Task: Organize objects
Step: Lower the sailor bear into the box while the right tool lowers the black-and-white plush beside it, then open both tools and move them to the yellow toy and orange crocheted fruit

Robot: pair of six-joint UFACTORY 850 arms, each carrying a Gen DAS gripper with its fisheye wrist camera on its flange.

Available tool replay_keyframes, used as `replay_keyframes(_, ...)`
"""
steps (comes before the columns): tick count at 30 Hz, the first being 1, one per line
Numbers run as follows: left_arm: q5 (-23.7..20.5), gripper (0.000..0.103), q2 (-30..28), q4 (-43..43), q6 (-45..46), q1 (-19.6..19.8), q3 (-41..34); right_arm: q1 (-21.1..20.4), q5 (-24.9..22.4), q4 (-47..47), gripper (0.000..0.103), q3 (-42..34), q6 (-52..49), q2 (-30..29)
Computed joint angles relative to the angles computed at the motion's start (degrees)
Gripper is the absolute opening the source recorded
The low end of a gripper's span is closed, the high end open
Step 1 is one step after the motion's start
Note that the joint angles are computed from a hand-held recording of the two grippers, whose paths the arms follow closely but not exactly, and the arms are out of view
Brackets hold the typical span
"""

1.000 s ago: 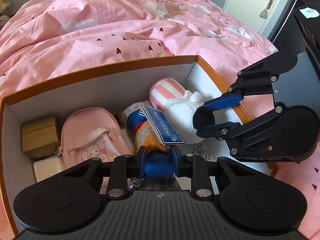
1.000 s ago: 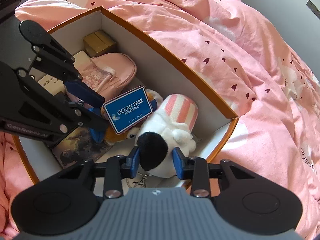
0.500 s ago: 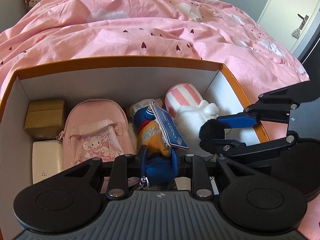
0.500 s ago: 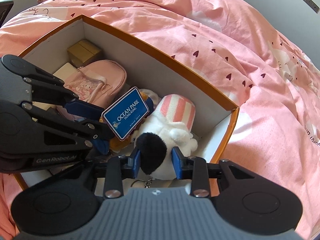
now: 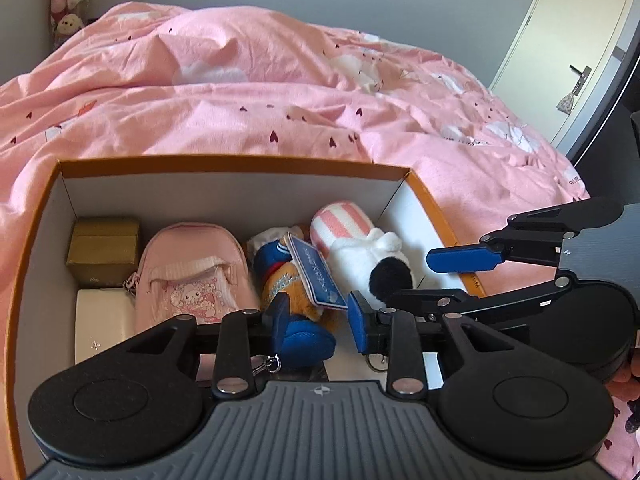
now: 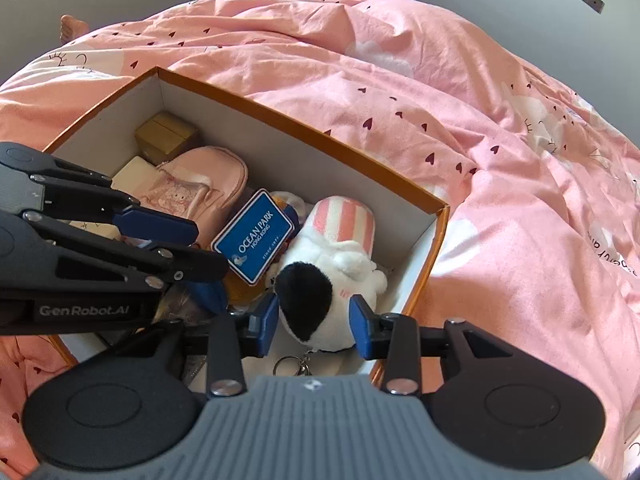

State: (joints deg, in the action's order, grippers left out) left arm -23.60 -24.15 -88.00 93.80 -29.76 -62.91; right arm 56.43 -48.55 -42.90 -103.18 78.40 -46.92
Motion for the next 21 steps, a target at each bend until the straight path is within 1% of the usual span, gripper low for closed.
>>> replay_keyframes(4,-1.40,0.043,3.95,-9.70,10.15,0.70,3.63,2.09,-2.24,-5.38,0.050,1.10,7.42,1.52)
replay_keyframes(9,-3.22,0.047,8.72,-18.14,20.21,1.37,8.11,4.85,-4.57,-10.35,0.059,2.56,16.83,3.37)
replay_keyframes(12,-4.73,0.047,11.19,-20.09,23.42,1.87,10.49,6.88,-6.68,-13.07,0.063,3.27,22.78,4.18)
replay_keyframes(15,-6.44,0.050,13.51,-21.49,26.12,2.44,12.96,9.00,-9.29,-15.33,0.067,3.66,27.86,4.56)
replay_keyframes(17,-7.78,0.050,14.77,-20.45,26.25,3.02,14.39,10.49,-10.87,-16.59,0.067,3.93,30.91,4.70)
replay_keyframes(19,-8.18,0.051,15.66,-19.07,25.60,3.36,15.35,11.70,-12.27,-16.72,0.068,3.79,33.30,4.57)
replay_keyframes(21,-8.30,0.051,16.43,-18.16,25.17,3.65,16.30,12.77,-13.65,-16.39,0.072,3.30,34.90,4.10)
